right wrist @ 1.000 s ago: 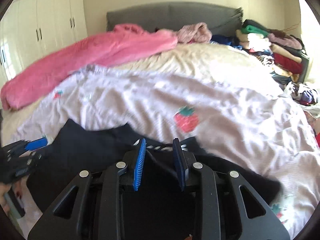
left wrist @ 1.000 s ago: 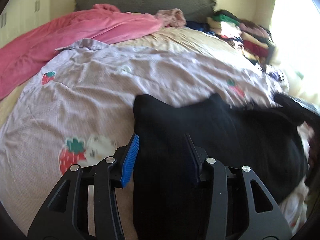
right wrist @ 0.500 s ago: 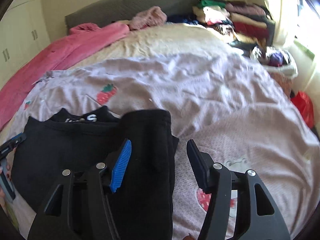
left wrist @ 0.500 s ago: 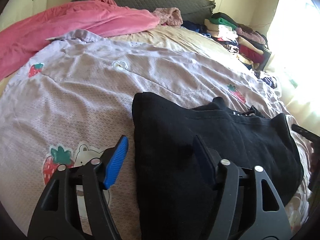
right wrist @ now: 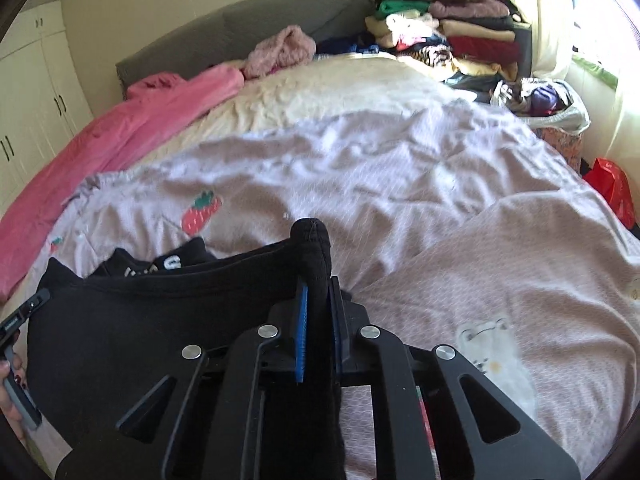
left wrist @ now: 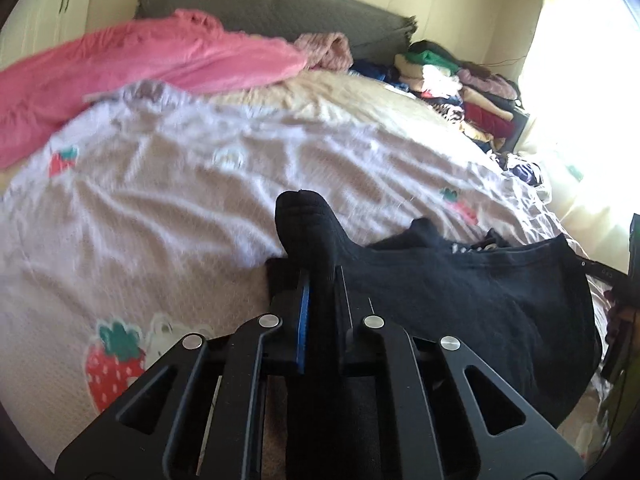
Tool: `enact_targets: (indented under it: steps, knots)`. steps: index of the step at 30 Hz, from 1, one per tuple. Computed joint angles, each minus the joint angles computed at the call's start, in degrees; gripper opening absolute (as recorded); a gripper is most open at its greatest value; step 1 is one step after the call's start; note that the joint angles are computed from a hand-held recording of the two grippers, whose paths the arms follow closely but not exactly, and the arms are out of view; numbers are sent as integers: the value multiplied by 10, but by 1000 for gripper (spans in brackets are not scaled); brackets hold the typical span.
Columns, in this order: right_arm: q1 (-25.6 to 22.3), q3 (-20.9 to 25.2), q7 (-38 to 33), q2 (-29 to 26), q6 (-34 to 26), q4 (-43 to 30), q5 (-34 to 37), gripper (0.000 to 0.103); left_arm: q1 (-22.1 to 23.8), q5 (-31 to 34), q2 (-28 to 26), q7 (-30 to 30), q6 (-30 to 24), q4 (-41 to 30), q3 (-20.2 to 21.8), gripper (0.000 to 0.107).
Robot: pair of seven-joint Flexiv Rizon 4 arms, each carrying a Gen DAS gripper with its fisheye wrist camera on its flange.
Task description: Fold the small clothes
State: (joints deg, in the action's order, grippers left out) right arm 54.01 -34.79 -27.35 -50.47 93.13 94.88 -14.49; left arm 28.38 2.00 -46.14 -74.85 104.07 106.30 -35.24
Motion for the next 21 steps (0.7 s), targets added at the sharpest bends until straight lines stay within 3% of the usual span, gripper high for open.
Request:
enact_targets:
  steps: [4,7,10,17,21]
  knots:
    - [18,-31,2,-7,12,5,13,8,-21,11,15,2,25,-7,21,4]
    - [-5,-2,0,-12,-27,-14,7,8,-80,-10,17,0,10,-29,92,4]
    - [-28,32,1,-15,-76,-33,-26,8,-136,-51,13,3,-43,-51,160,6]
    - [-33,38,31,-12,-121,-39,-88,10,-127,-80,15,26,-46,-38,147,12]
    - [-32,39,54,-5,-133,-32,-118,16,-120,-88,21,32,-46,-30,140,16]
